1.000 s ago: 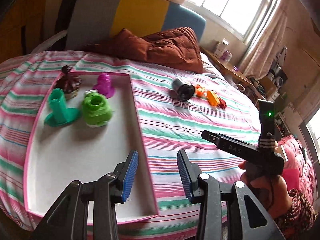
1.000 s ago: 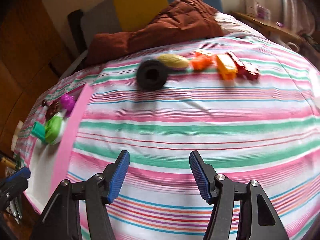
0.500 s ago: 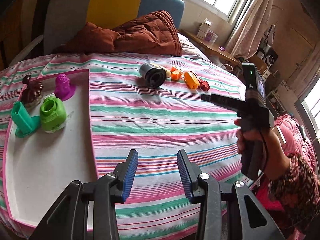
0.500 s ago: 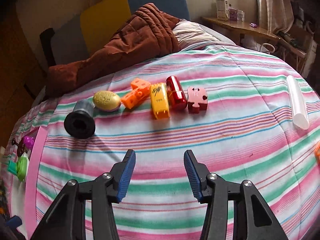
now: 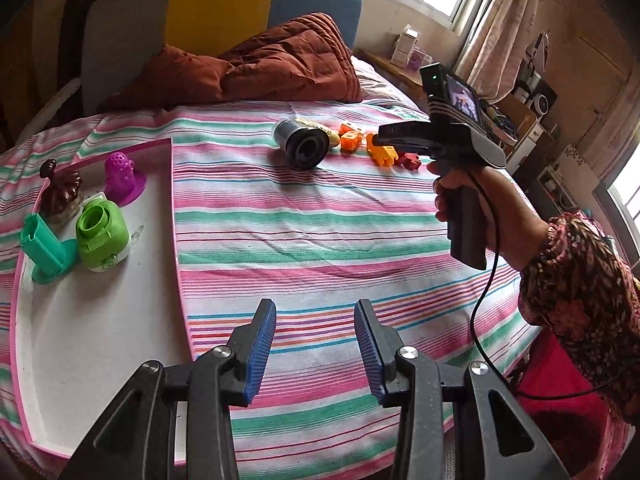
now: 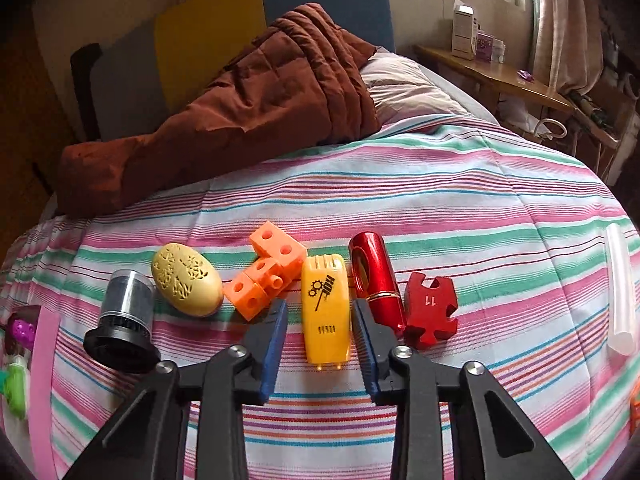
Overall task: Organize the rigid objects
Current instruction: 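Reach the right gripper to the yellow rectangular toy and grasp it, then grasp the black-and-grey cylinder with the left gripper while right holds the yellow toy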
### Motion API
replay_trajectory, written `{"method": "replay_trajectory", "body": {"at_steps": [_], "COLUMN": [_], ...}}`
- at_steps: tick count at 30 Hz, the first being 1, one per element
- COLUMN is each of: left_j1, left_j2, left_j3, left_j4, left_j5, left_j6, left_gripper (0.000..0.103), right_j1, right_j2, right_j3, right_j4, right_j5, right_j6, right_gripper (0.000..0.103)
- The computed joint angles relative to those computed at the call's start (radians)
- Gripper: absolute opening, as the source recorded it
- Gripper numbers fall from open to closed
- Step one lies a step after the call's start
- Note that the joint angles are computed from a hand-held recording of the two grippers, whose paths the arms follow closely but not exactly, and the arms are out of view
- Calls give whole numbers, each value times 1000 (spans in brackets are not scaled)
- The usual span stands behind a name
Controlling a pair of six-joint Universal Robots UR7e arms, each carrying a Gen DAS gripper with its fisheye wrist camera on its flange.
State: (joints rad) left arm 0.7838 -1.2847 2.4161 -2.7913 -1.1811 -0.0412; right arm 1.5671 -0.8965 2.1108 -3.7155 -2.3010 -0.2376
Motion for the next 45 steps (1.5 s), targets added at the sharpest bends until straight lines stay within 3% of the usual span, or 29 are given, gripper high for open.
{"method": "replay_trajectory", "body": {"at_steps": [4, 7, 11, 15, 21, 26, 30, 34, 38, 42, 45], "left_j1": [5, 11, 6, -8, 40, 64, 65, 32, -3, 1, -6], "left_j2": [8, 30, 83, 168, 341, 492, 582, 594, 561, 522, 526], "left_j3": [-11, -31, -71, -135, -340, -534, -620, -545, -425, -358, -336], "left_j4": [4, 2, -18, -37, 0, 20, 61, -65, -210, -213, -181], "left_j5": [2, -10, 0, 93, 94, 181, 237, 272, 284, 205, 205], "left_j6": [-9, -18, -34, -92, -168, -202, -137, 18, 97, 88, 83], "left_gripper": [41, 41, 41, 41, 41, 41, 41, 41, 41, 42, 42], "right_j1": [-39, -59, -35, -27, -22, -33, -40, -41, -43, -43, -44], "right_j2": [2, 3, 44, 54, 77, 82, 80, 83, 82, 83, 83], "right_j3": [17, 50, 72, 124, 145, 151, 155, 157, 157, 156, 158], "right_j4": [1, -76, -164, -228, -298, -330, -338, -347, -350, -350, -356], "right_j5": [59, 110, 69, 78, 68, 92, 108, 112, 116, 115, 117], "right_j6": [40, 36, -54, -33, -25, -31, -27, -27, -26, -24, -21], "right_gripper": [25, 25, 25, 25, 25, 25, 25, 25, 25, 25, 25]}}
